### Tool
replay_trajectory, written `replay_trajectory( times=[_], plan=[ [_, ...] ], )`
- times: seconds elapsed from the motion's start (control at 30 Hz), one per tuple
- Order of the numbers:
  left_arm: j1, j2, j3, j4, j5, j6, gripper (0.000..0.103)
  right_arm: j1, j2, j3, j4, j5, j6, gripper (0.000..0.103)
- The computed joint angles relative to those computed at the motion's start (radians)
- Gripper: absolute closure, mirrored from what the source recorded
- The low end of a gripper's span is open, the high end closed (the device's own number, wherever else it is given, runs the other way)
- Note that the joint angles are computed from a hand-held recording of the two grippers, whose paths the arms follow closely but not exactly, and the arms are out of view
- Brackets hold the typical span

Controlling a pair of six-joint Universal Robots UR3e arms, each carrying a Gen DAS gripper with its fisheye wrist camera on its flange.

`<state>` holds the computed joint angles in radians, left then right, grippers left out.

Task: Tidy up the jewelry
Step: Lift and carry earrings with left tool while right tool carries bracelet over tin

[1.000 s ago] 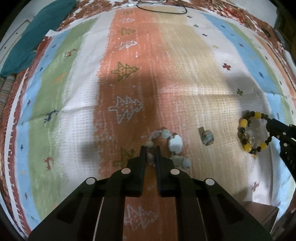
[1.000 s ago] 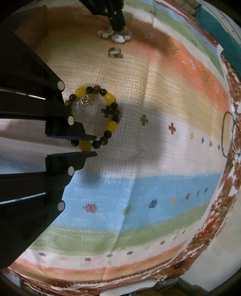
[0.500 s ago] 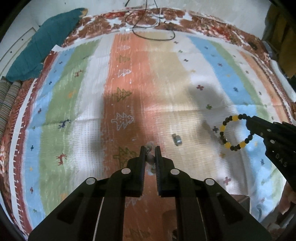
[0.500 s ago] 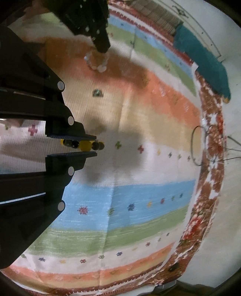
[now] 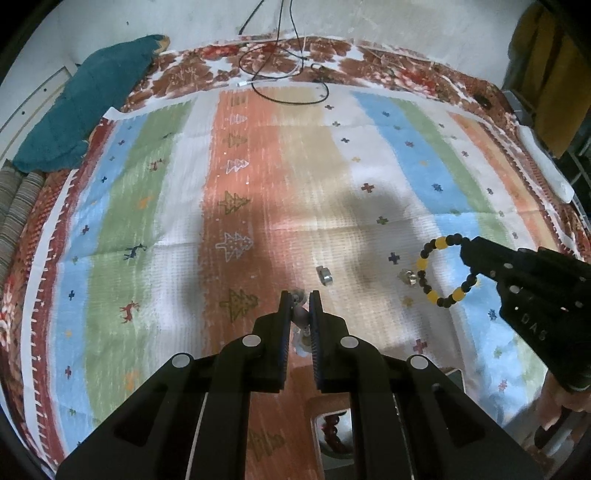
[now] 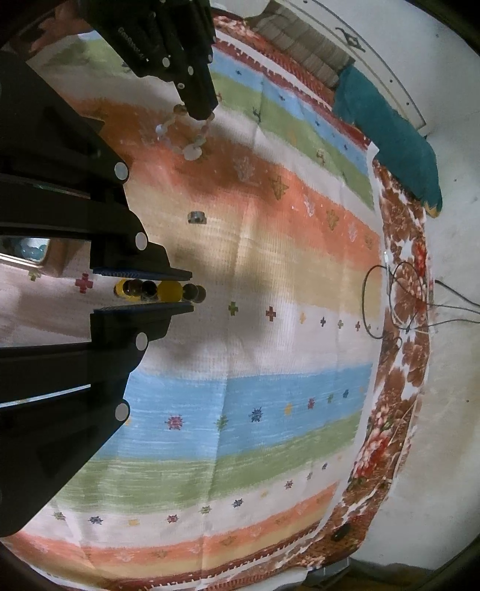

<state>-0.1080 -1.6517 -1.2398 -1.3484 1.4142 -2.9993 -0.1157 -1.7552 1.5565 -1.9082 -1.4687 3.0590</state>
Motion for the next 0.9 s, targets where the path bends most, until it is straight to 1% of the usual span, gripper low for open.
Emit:
replay_trajectory(
  times=[0.53,0.8,0.9],
  plan=[
    [-0.006,0.116,-0.069,0.003,-0.038,0.001,0.094,0.01,-0.114,0.036,0.027,0.019,0.011,0.091],
    [-0.006,0.173,-0.106,0.004,-0.056,0.006,0.094,0.028,-0.157,0.05,0.035,0.013,0.018,0.091],
    [0.003,0.201,-0.127,-0.006,-0.071,0.018,0.094,0.045,-0.175,0.053,0.025,-0.006,0.014,0.091]
  ],
)
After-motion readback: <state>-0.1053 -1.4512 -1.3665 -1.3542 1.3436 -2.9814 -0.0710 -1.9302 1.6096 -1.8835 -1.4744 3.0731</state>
